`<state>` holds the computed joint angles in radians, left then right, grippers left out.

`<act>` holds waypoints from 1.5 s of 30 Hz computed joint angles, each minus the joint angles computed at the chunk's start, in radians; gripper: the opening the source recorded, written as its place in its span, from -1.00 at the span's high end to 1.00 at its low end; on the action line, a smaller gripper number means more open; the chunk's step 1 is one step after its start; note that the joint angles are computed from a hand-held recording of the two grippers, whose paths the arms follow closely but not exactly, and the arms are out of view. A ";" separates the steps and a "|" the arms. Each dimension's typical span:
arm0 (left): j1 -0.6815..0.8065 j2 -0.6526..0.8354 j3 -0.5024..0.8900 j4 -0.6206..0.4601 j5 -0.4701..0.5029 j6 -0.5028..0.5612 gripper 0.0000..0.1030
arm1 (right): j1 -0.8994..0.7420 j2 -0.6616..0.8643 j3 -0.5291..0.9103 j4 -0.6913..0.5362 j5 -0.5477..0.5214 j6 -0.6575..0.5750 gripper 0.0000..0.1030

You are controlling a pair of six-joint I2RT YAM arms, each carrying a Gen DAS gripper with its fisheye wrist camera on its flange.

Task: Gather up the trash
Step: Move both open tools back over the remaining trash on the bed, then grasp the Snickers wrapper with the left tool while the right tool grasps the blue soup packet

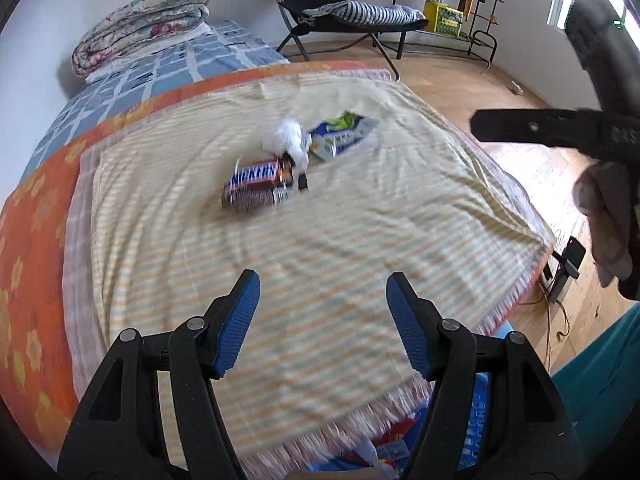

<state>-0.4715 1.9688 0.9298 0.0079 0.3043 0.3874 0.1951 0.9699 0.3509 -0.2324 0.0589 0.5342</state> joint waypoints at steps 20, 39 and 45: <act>0.054 0.507 0.814 -0.384 0.161 -0.028 -0.32 | -0.347 0.871 0.434 0.372 -0.373 -0.235 -0.31; 0.055 0.666 1.037 -0.624 0.162 0.070 -0.31 | -0.335 1.177 0.721 0.251 -0.409 -0.258 -0.31; 0.040 0.582 0.868 -0.553 0.114 0.105 -0.31 | -0.358 1.108 0.626 0.233 -0.470 -0.269 -0.31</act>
